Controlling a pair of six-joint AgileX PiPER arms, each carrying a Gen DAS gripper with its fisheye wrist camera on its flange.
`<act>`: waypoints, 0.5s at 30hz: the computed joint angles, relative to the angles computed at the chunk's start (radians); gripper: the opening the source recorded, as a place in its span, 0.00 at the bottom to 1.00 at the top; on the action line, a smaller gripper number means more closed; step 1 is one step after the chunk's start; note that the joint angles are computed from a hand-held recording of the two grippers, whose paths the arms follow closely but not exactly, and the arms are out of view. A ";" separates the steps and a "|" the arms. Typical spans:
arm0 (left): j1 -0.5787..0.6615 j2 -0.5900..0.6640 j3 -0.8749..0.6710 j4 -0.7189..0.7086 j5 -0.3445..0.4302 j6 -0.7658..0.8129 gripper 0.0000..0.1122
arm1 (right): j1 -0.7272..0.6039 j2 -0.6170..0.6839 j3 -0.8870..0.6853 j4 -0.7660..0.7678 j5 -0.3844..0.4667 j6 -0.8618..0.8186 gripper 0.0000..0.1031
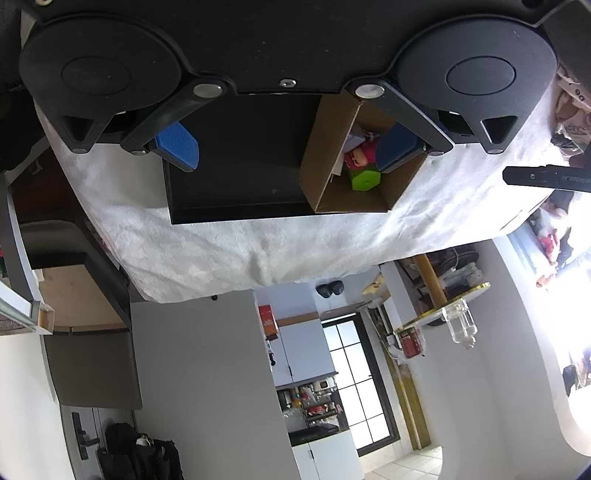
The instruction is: Organize rigid objects
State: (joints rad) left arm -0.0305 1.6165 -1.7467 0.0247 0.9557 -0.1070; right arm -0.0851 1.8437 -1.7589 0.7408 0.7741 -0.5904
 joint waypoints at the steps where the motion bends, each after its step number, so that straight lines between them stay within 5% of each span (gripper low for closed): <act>1: 0.000 -0.008 0.010 -0.008 -0.007 0.003 0.89 | -0.002 -0.005 0.002 -0.002 0.002 0.001 1.00; 15: 0.024 -0.141 0.168 -0.118 -0.092 0.119 0.91 | -0.041 -0.089 0.073 0.107 0.066 -0.065 1.00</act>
